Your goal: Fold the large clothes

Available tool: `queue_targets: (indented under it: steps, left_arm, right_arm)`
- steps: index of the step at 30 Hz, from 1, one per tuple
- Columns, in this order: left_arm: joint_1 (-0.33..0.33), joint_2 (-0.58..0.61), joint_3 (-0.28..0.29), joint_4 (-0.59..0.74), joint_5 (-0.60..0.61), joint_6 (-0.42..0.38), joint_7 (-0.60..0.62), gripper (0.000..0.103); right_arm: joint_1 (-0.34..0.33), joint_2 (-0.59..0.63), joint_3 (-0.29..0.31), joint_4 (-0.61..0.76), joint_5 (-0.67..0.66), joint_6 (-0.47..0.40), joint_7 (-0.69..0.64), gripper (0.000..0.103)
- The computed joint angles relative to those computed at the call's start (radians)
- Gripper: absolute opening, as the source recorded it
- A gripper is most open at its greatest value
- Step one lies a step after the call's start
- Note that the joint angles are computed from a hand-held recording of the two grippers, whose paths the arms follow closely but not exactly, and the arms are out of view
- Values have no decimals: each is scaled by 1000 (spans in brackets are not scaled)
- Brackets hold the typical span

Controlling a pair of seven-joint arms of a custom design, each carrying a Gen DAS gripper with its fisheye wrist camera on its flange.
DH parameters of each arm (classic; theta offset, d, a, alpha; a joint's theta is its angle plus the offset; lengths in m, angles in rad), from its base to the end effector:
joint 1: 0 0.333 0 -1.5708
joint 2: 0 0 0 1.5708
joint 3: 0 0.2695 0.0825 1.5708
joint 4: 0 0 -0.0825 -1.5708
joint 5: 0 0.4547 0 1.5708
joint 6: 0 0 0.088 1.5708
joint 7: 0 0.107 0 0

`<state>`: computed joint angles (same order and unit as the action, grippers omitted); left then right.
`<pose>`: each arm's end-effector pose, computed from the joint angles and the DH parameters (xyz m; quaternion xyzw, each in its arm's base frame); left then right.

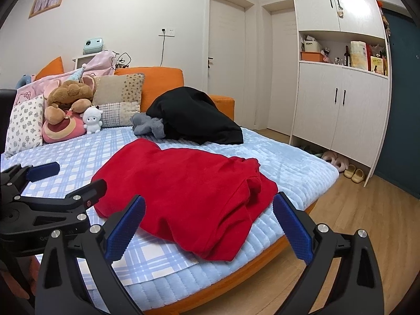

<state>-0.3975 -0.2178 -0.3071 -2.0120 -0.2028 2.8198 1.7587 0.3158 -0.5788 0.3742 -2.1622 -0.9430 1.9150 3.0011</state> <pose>0.4728 -0.4067 0.6063 -0.3421 0.8030 -0.4424 0.2059 0.4065 0.3001 0.6268 -0.4071 0.7322 -0.4858 0.2494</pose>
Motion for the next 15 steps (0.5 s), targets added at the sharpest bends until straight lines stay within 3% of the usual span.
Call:
queue_targets:
  steps: [5, 15]
  left_arm:
    - [-11, -2, 7, -6, -33, 6, 19, 100]
    - [0, -8, -5, -13, 10, 9, -5, 100]
  right_arm:
    - [0, 5, 2, 5, -2, -7, 3, 96]
    - [4, 3, -1, 0, 4, -9, 16, 96]
